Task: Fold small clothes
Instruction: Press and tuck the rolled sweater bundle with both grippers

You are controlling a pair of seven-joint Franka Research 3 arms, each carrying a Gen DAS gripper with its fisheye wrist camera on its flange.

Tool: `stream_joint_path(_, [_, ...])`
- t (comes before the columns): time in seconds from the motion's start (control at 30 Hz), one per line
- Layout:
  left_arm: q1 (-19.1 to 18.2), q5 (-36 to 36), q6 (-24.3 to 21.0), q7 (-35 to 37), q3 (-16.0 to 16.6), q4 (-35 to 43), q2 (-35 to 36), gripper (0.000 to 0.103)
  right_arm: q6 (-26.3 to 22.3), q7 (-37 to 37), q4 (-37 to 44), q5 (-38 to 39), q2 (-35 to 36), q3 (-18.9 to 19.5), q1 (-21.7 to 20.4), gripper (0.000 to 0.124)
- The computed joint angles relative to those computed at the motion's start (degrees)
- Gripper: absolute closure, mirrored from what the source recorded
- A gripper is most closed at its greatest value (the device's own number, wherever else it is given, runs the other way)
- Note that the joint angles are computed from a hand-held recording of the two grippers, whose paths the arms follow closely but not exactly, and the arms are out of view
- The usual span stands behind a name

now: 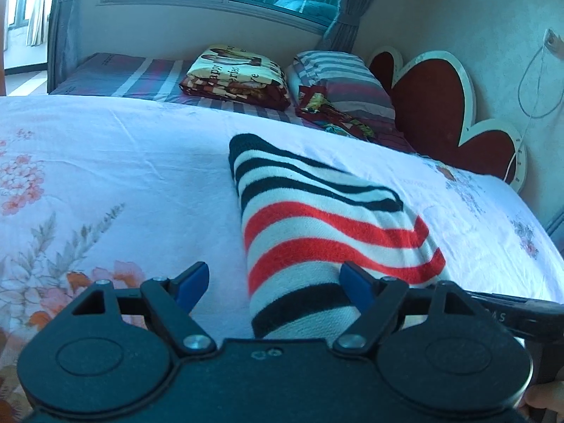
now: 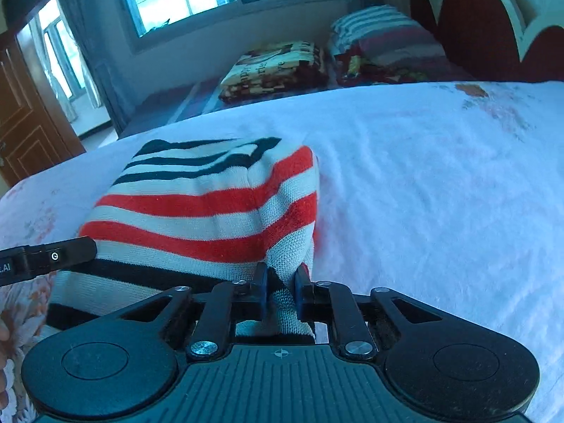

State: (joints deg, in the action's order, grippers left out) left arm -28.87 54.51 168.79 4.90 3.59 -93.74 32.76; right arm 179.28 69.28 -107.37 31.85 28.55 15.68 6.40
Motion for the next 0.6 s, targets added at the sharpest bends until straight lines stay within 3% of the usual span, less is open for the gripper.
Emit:
stream_joint_path(0.07, [-0.03, 0.01, -0.8, 0.56, -0.04, 0.48, 0.38, 0.022, -2.85, -0.68, 1.2, 1.62, 0.02, 2.44, -2.64, 0.109])
stream_joint_path(0.17, [1.31, -1.8, 0.05, 1.92, -1.05, 0.07, 0.05, 0.022, -5.76, -5.56, 2.84, 8.13, 0.04, 7.82, -8.13, 0.095])
stream_joint_path(0.23, [1.52, -2.45, -0.31, 3.14, -1.1, 0.71, 0.34, 0.021, -5.71, -7.23, 4.43, 11.9, 0.51, 8.97, -9.29, 0.08])
stream_joint_path(0.27, [1.69, -2.85, -0.36, 3.7, -1.16, 1.0, 0.51, 0.021, -6.59, -7.22, 5.84, 13.29, 1.04, 8.85, -9.33, 0.08])
stream_joint_path(0.33, [1.79, -3.76, -0.94, 4.64, -1.15, 2.12, 1.14, 0.021, -8.77, -5.69, 9.31, 13.92, 2.57, 6.53, -7.49, 0.079])
stream_joint_path(0.47, [2.51, -6.27, -1.99, 7.09, -1.76, 4.97, 3.16, 0.021, -13.25, 2.73, 17.53, 8.51, 7.12, -3.01, 0.1, 0.079])
stream_joint_path(0.6, [3.28, -9.76, -2.71, 10.29, -2.44, 7.95, 5.67, 0.021, -16.83, 6.26, 24.86, 6.28, 12.56, -4.31, 0.99, 0.079])
